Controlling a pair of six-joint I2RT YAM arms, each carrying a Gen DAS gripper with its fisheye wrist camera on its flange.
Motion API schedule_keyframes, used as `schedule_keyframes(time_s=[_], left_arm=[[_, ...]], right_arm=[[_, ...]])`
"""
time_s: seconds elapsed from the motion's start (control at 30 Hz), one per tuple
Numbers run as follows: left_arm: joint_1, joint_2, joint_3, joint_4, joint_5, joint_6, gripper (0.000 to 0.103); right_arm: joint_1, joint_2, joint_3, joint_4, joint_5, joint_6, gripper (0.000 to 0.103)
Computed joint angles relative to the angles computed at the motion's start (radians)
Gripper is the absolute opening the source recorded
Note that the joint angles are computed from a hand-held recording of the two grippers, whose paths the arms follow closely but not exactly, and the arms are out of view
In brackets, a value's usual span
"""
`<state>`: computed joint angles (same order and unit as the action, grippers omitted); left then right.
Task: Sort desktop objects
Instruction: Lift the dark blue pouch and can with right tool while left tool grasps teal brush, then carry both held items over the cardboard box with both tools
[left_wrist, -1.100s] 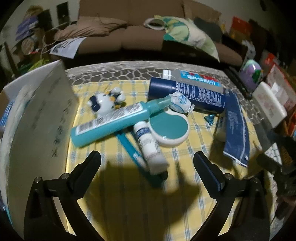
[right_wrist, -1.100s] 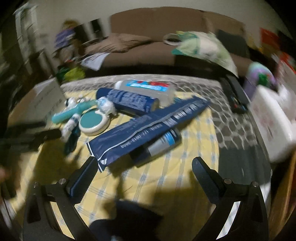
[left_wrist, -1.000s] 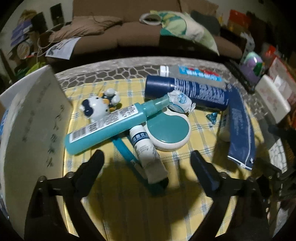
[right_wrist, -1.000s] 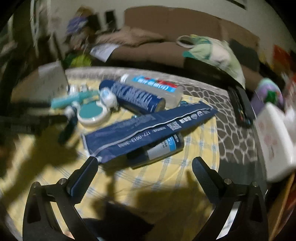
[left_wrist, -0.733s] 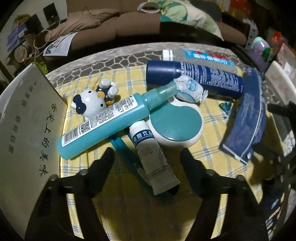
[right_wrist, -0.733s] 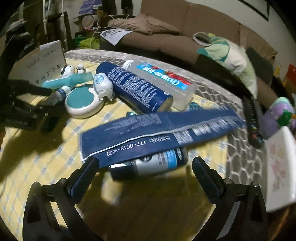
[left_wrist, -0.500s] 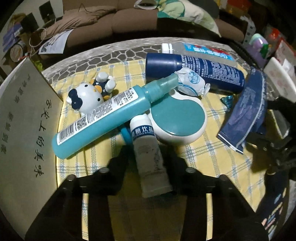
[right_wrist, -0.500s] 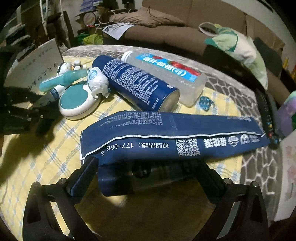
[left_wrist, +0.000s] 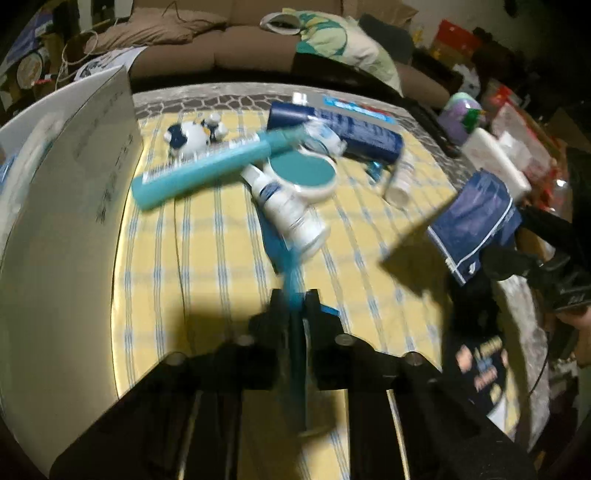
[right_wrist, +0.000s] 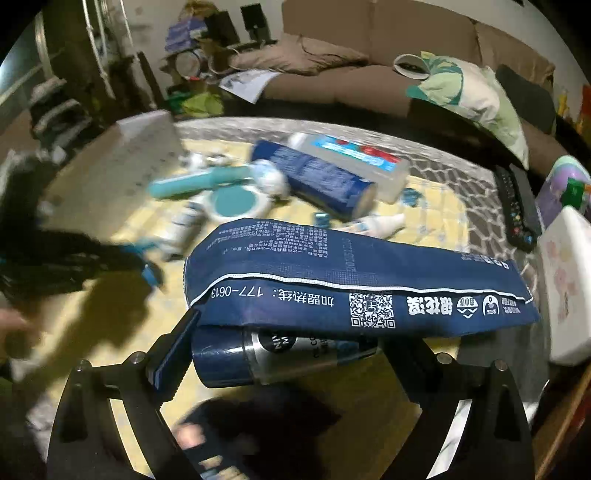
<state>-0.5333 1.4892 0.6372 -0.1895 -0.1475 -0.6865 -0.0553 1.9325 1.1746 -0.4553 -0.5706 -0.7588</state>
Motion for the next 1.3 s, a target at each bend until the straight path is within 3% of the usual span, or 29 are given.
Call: schedule_keyframes(time_s=[0.13,0.37,0.43,0.5,0.53,0.7,0.87,0.93,0.97,1.0,1.03,1.17,1.3], left_arm=[[-0.093,-0.120,-0.073,-0.074,-0.020,-0.097,0.010],[-0.295,-0.293,-0.168,-0.157,-0.098,-0.301,0.011],[-0.339,-0.261,-0.144,-0.178,-0.152,-0.295,0.018],[-0.347,-0.194,-0.101,-0.188,-0.199,-0.255,0.051],[-0.343,-0.158,-0.079,-0.185,-0.219,-0.235,0.058],[-0.259,0.050,0.029,-0.116,-0.232,-0.123,0.064],[-0.222,0.277,0.152,-0.084,-0.282,-0.012,0.066],[-0.216,0.306,0.155,-0.036,-0.270,0.012,0.051],[-0.214,0.309,0.153,-0.020,-0.261,0.021,0.033],[-0.218,0.303,0.147,-0.001,-0.254,0.028,0.026],[-0.225,0.299,0.149,-0.007,-0.258,0.024,0.025],[-0.235,0.185,0.066,0.028,-0.219,-0.012,0.025],[-0.241,-0.090,-0.065,0.006,-0.157,-0.093,0.025]], right_arm=[[0.006,-0.127,-0.121,-0.065,-0.045,-0.004,0.096],[0.081,-0.301,-0.367,0.000,-0.002,0.030,0.096],[0.087,-0.298,-0.374,0.004,0.006,0.084,0.096],[0.070,-0.294,-0.368,0.001,-0.026,0.140,0.096],[0.063,-0.297,-0.368,0.007,-0.030,0.166,0.096],[0.041,-0.228,-0.312,0.054,-0.018,0.304,0.096],[0.035,-0.135,-0.265,0.105,-0.015,0.366,0.096],[0.028,-0.120,-0.264,0.121,-0.019,0.375,0.096],[0.031,-0.109,-0.263,0.129,-0.023,0.379,0.096],[0.032,-0.104,-0.263,0.133,-0.024,0.380,0.096],[0.037,-0.100,-0.262,0.138,-0.023,0.383,0.096],[0.037,-0.110,-0.268,0.131,-0.045,0.385,0.096],[0.027,-0.135,-0.271,0.084,-0.092,0.384,0.096]])
